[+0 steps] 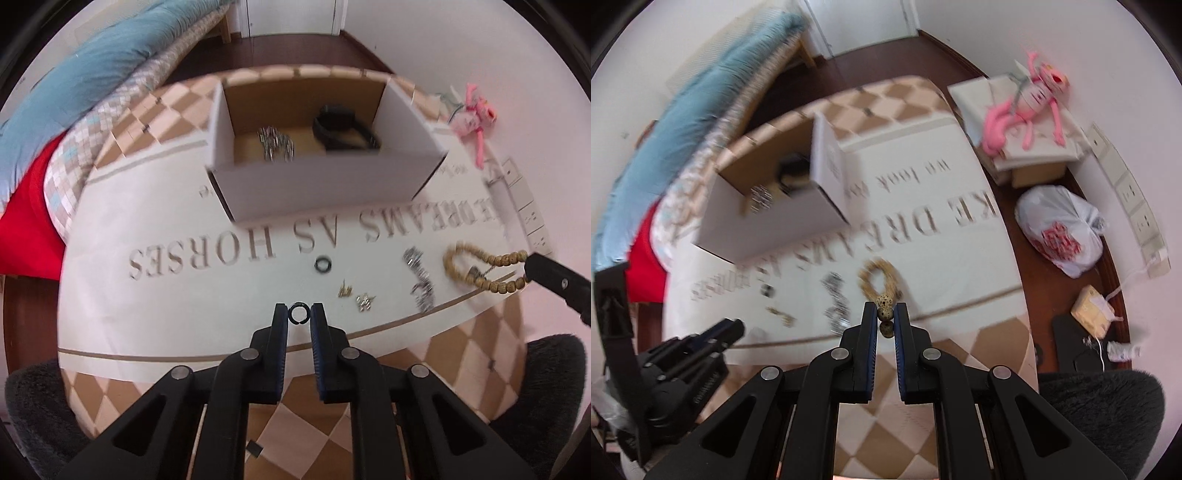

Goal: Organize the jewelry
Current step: 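Carry the ring with the left tool into the box while the right tool drops the bead bracelet in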

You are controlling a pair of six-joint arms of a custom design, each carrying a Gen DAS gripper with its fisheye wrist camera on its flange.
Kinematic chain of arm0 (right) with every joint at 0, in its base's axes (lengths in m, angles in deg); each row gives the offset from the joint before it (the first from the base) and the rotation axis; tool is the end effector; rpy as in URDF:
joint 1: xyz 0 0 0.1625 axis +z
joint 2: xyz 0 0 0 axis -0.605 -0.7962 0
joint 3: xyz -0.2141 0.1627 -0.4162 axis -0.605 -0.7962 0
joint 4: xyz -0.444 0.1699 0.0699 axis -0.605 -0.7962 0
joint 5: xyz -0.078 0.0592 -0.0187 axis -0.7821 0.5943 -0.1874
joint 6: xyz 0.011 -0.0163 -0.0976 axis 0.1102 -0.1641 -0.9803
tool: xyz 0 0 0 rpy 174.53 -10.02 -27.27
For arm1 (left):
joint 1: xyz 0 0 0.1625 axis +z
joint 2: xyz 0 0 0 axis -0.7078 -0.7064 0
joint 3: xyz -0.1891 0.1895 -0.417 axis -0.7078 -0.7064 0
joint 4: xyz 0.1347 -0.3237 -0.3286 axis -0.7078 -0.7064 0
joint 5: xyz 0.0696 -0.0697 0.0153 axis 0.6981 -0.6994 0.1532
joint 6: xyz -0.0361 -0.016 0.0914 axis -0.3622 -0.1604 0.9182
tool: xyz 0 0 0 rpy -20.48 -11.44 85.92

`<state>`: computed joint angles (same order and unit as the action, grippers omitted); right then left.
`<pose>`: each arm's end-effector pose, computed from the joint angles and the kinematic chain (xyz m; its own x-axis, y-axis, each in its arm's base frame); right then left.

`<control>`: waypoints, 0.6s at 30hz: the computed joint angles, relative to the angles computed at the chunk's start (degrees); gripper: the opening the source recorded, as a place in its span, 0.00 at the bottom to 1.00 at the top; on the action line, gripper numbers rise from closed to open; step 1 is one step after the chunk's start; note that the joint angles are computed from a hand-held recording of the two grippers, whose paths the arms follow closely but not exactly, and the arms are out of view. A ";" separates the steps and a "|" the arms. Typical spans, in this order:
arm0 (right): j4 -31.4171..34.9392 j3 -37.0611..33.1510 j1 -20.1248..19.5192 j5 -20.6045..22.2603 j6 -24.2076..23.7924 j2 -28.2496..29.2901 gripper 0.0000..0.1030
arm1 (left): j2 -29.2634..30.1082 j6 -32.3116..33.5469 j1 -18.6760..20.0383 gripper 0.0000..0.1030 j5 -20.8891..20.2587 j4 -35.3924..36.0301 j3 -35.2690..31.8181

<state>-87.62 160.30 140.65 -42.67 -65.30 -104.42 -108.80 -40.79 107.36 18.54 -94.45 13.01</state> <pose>0.2476 -0.7332 0.1514 -0.8366 0.2703 0.4764 -0.0021 0.8682 -0.4963 -0.1827 -0.7733 0.1874 -0.7111 0.2846 -0.6429 0.4211 0.9047 -0.0652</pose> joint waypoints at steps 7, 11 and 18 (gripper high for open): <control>0.54 -5.63 2.68 4.72 -4.58 -0.38 0.09 | -1.03 1.53 -1.17 0.09 -3.41 -0.13 -5.11; 2.12 -11.11 3.48 8.01 -7.12 1.37 0.09 | 0.53 1.89 -1.05 0.09 -5.13 1.08 -10.47; 11.18 -23.59 2.30 11.61 -8.30 8.42 0.09 | 6.35 2.87 0.91 0.09 -4.85 5.19 -21.19</control>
<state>-76.45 136.71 142.96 -31.06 -73.60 -96.00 -102.45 -37.92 108.27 13.68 -89.26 -8.18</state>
